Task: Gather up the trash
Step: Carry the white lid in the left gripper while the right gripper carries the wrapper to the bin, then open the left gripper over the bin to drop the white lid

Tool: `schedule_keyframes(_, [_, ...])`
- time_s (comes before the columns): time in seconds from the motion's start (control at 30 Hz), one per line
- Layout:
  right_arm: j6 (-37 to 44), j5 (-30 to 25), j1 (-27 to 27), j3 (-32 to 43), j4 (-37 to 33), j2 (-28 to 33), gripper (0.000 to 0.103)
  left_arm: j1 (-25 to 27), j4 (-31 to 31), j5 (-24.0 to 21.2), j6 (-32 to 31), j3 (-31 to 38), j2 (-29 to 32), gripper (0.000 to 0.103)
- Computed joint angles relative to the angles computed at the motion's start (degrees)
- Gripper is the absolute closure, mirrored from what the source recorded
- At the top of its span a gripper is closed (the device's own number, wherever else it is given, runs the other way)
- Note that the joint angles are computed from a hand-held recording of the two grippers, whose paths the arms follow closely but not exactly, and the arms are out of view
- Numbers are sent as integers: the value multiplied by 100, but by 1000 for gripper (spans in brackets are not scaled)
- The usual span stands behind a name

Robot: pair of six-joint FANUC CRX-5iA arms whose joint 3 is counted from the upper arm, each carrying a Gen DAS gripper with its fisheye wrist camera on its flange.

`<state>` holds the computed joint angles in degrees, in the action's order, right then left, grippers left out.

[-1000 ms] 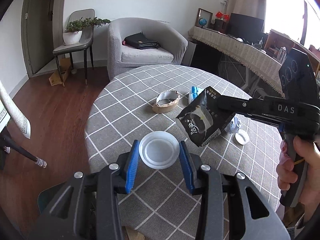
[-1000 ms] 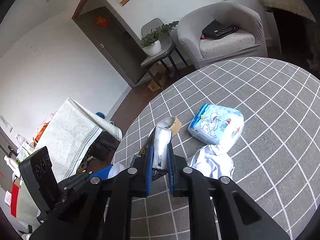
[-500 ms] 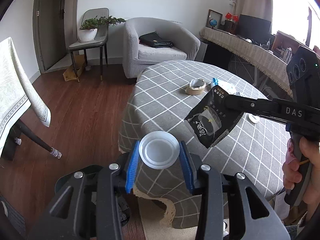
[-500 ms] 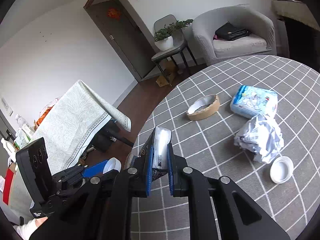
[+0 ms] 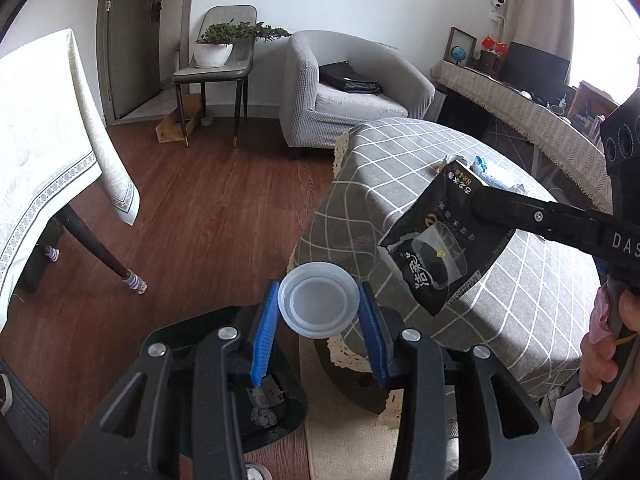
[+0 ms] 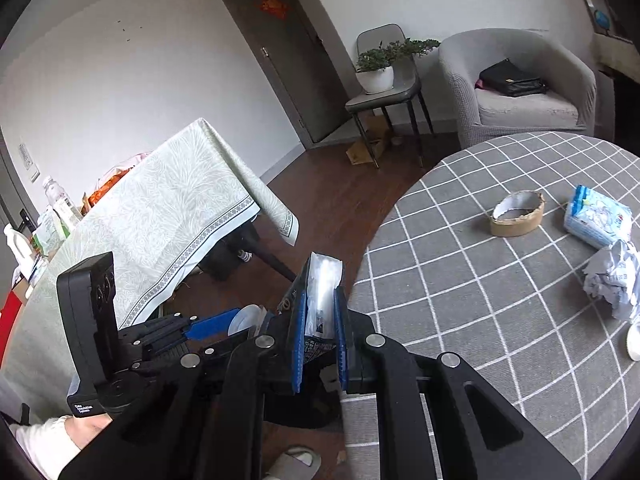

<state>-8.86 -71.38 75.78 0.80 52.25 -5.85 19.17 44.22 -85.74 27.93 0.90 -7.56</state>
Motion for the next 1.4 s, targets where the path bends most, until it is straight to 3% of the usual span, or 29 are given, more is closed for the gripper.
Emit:
schedule_keyframes(0.57, [1759,43,-551,1797,-1154,1537,90,492,-1071,-40,-78,509,805,61])
schedule_keyframes(1.03, [2681,-48,-890,2827,-2115,2420,90,419,-2447,-199,-56,869,1332,61])
schedule_keyframes(1.23, [2971,-97,-995,3166,-2388,2688,90,444,-2698,-249,-143,862,1385,61])
schedule_keyframes(1.33, [3045,-119,-1039,3246,-2506,2757,90,469,-2722,-188,-118,817,1384,56])
schedule_keyframes(1.4, [3101,-140,-1070,3302,-2583,2810,90,511,-2675,-179,-115,814,1390,48])
